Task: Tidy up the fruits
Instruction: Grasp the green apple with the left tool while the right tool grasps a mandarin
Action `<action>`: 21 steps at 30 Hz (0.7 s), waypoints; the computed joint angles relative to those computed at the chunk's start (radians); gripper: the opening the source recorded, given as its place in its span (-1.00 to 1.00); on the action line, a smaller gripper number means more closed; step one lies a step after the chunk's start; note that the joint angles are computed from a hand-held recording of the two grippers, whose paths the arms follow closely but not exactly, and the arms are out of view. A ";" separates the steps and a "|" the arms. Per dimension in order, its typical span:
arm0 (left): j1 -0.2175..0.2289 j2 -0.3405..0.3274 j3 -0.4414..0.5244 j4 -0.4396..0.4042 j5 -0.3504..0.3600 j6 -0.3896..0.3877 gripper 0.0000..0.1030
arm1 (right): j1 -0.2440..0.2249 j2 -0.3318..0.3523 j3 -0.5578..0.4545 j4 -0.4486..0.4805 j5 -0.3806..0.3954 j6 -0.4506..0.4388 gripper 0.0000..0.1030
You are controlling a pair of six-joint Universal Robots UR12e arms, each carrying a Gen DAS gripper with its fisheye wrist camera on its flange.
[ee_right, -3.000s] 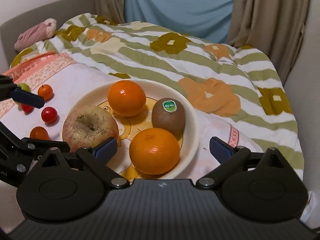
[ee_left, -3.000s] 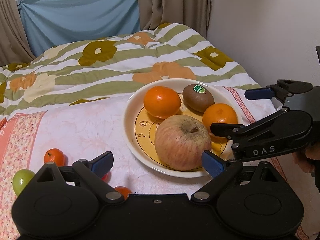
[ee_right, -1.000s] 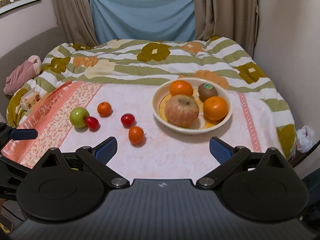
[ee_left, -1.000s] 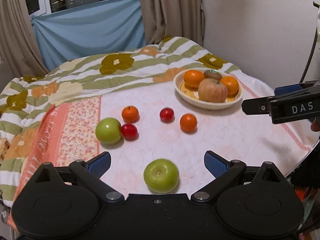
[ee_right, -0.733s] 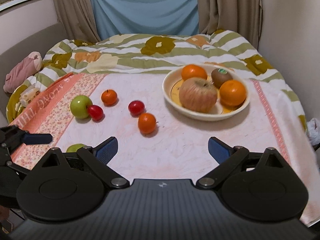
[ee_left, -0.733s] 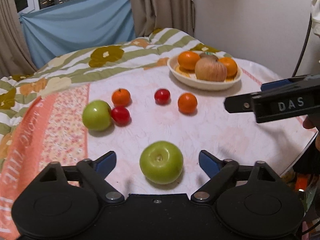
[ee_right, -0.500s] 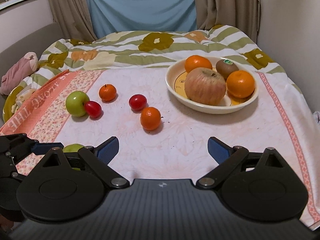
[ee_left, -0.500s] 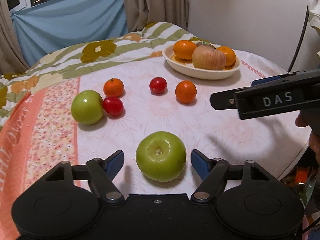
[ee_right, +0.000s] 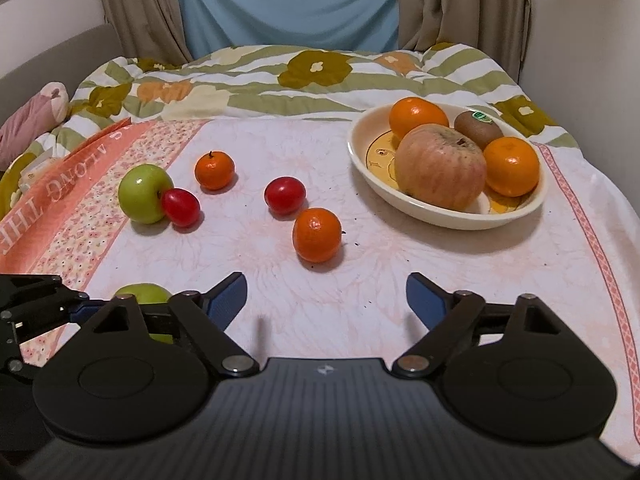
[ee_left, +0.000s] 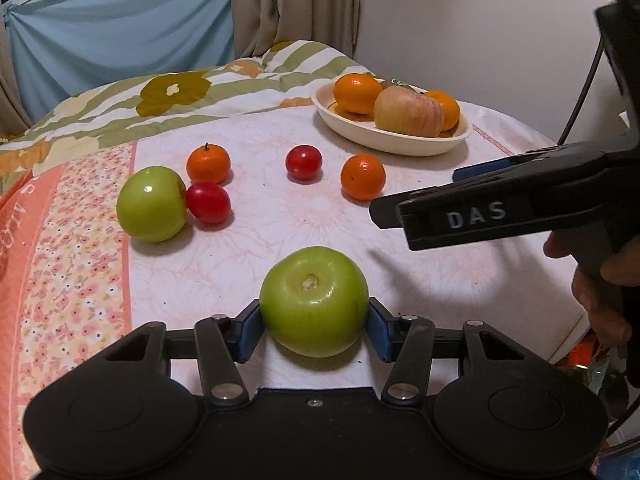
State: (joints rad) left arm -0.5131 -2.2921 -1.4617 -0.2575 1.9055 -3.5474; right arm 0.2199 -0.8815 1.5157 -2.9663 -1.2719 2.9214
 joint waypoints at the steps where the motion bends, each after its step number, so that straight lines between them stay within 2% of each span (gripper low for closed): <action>1: -0.001 0.000 -0.001 0.000 0.005 0.000 0.12 | 0.002 0.005 -0.006 0.004 -0.002 0.000 0.87; 4: 0.001 0.003 -0.006 0.002 0.013 -0.007 0.12 | 0.005 0.017 -0.023 0.008 -0.008 0.007 0.82; 8: 0.003 0.008 -0.015 0.000 0.027 -0.013 0.12 | 0.012 0.032 -0.047 0.020 -0.011 0.018 0.62; 10: 0.004 0.010 -0.017 -0.001 0.036 -0.014 0.12 | 0.016 0.040 -0.060 0.026 -0.019 0.025 0.58; 21: 0.006 0.019 -0.030 -0.012 0.069 -0.035 0.12 | 0.034 0.079 -0.127 0.063 -0.064 0.113 0.19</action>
